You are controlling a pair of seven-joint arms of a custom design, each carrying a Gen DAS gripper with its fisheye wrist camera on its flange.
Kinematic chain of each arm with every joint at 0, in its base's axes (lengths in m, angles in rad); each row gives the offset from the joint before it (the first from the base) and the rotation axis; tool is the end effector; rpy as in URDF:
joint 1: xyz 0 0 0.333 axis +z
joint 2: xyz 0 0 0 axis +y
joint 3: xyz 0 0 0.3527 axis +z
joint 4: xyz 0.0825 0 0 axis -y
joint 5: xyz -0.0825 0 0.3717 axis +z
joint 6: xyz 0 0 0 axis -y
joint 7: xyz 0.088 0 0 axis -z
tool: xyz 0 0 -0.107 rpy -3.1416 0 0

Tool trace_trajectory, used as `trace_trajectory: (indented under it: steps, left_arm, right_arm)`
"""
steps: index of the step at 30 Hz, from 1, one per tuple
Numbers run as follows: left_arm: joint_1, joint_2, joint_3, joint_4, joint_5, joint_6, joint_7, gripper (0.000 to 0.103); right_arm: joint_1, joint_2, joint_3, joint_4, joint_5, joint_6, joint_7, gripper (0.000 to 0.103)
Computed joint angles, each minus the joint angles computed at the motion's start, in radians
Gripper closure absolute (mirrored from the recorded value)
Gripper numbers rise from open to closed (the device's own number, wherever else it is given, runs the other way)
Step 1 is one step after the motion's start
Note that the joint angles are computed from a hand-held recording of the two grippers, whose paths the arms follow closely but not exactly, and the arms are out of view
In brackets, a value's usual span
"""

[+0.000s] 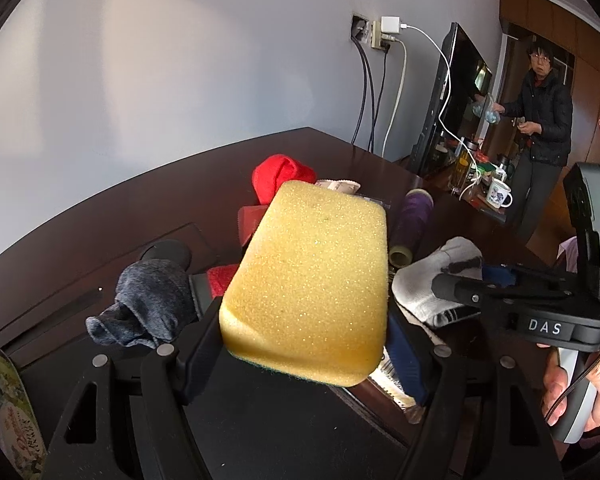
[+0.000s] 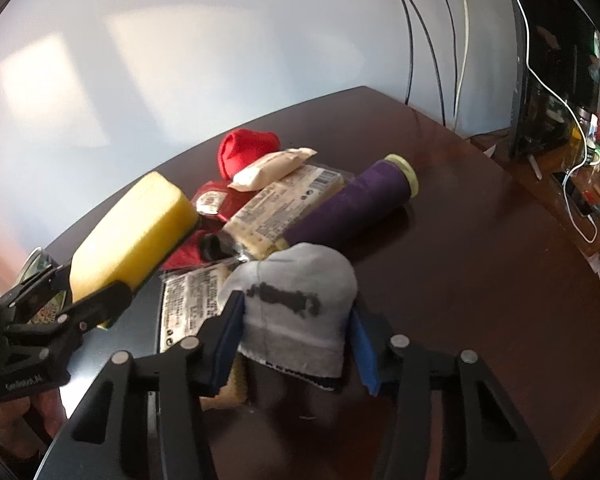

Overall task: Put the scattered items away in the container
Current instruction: 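Carry sponge and sock over the metal tin and open both tools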

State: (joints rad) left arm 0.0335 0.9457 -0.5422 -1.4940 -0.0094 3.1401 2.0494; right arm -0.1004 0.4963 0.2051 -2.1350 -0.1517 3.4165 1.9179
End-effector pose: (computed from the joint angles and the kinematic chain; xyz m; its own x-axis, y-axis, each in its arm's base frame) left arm 0.7369 -0.2569 0.2801 -0.5914 -0.8018 0.0857 -0.5626 0.3340 -0.7563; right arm 0.6274 0.0699 0.3130 -0.0344 -0.9638 -0.2644 -0.7139 0.2088 -0.6684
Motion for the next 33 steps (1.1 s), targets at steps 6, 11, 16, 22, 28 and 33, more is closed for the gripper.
trace_trajectory:
  steps: [6,11,16,22,28,33]
  left_arm:
    - [0.034,-0.016,-0.027,-0.041,0.008,0.033,-0.001,0.027]
    - [0.106,-0.060,-0.073,-0.134,0.037,0.111,-0.021,0.027]
    - [0.277,-0.169,-0.152,-0.337,0.102,0.275,-0.089,0.027]
    - [0.289,-0.367,0.043,-0.519,0.030,0.416,-0.184,0.027]
    - [0.194,-0.413,0.284,-0.570,-0.088,0.449,-0.234,0.027]
    - [0.197,-0.388,0.353,-0.559,-0.062,0.410,-0.312,0.027]
  right_arm:
    - [0.005,-0.034,-0.006,-0.041,-0.013,0.057,0.021,0.056]
    - [0.014,-0.075,-0.010,-0.057,-0.051,0.082,0.040,0.056]
    - [0.038,-0.094,0.022,-0.004,-0.127,0.075,0.047,0.056]
    - [-0.018,0.016,0.242,0.211,-0.291,-0.027,0.017,0.056]
    - [0.050,0.206,0.412,0.482,-0.311,-0.219,-0.163,0.056]
    - [0.190,0.318,0.407,0.677,-0.283,-0.373,-0.279,0.056]
